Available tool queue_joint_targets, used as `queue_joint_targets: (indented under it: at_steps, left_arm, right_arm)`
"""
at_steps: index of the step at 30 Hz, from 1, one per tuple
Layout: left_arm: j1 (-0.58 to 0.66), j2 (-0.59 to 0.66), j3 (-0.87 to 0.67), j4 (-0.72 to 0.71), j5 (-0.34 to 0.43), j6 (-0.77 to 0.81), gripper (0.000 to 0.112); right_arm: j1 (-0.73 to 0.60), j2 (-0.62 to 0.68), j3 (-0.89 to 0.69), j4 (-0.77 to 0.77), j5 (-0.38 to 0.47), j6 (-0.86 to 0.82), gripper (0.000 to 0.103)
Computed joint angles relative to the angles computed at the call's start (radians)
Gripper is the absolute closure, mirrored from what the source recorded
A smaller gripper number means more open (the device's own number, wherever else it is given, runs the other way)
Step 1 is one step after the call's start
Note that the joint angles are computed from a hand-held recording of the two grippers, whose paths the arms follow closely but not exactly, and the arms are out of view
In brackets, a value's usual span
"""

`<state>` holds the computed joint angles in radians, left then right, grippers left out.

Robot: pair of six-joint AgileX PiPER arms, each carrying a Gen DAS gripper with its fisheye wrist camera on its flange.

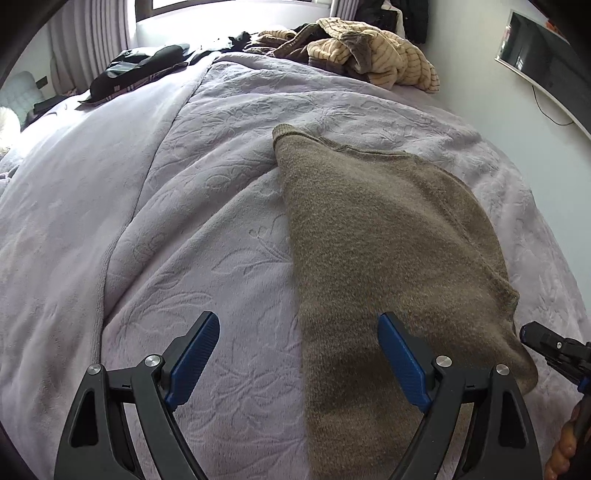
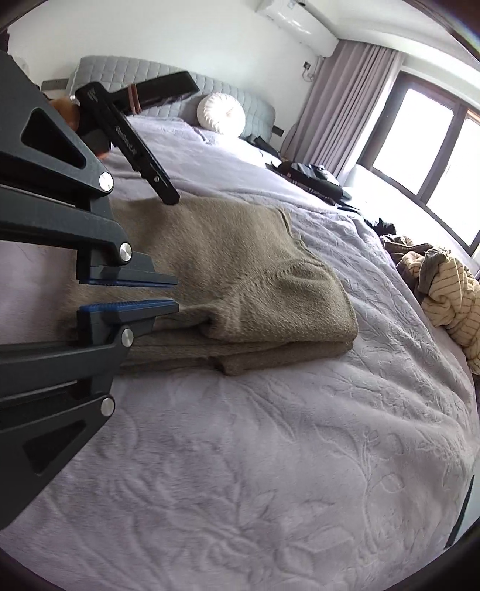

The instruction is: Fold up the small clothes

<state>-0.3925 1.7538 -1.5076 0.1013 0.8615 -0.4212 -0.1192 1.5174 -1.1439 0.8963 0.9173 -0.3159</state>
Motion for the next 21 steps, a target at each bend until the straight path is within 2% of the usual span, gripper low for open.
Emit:
queue_joint_targets:
  at_steps: [10, 18, 20, 21]
  left_arm:
    - [-0.058, -0.051, 0.011, 0.036, 0.048, -0.024, 0.024]
    - [-0.092, -0.090, 0.043, 0.071, 0.056, -0.061, 0.024]
    - [-0.095, -0.094, 0.049, 0.069, 0.058, -0.064, 0.024]
    - [-0.096, -0.095, 0.052, 0.067, 0.060, -0.064, 0.024]
  right_arm:
    - [-0.040, -0.056, 0.054, 0.041, 0.064, -0.027, 0.093]
    - [-0.020, -0.075, 0.044, -0.017, 0.081, 0.009, 0.092]
    - [-0.006, -0.082, 0.039, -0.043, 0.073, 0.033, 0.062]
    - [-0.001, -0.085, 0.039, -0.041, 0.067, 0.034, 0.033]
